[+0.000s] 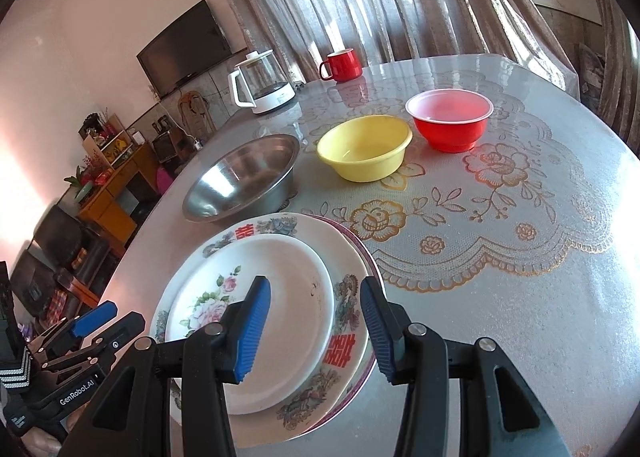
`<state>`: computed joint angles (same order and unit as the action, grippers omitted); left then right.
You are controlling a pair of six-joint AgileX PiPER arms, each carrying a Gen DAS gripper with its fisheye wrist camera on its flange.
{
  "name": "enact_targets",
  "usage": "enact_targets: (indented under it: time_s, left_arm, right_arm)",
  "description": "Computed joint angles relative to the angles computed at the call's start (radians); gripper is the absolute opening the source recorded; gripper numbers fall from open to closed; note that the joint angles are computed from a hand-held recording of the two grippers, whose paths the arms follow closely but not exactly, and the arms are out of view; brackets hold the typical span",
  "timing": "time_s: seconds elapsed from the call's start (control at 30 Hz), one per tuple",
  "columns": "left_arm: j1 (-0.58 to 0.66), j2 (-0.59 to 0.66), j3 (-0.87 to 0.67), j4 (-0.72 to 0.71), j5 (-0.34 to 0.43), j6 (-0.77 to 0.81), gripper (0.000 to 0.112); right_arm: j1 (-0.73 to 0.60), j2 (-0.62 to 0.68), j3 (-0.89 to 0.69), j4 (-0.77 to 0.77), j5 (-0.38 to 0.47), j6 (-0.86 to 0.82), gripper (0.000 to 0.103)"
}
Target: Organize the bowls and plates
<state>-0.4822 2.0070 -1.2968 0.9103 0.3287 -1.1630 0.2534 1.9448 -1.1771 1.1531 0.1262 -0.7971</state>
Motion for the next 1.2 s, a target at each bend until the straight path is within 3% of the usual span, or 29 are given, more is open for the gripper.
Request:
enact_targets:
  time_s: [0.3,0.67,0.83,1.03,1.2]
  left_arm:
    - [0.018,0.041,-0.060,-0.121,0.005,0.131,0.061]
    - [0.125,0.123,-0.211,-0.619,0.005,0.581,0.061]
    - [0.176,0.189,-0.337,-0.765,0.045,0.705,0.061]
    - [0.209,0.287,-0.512,-0.865,0.100,0.801,0.060]
    - [0.242,0.400,-0.718,-1.001,0.199,0.904,0.054]
  right_arm:
    - [-0.012,0.037,-0.071,-0.066,0.084,0.054,0.047]
    - [-0.028,0.149,-0.271,-0.193,0.244,0.233,0.047]
    - [-0.016,0.224,-0.428,-0.368,0.287,0.418,0.047]
    - [-0.013,0.365,-0.700,-0.601,0.396,0.691,0.047]
    - [-0.017,0.488,-0.928,-0.728,0.501,0.855,0.047]
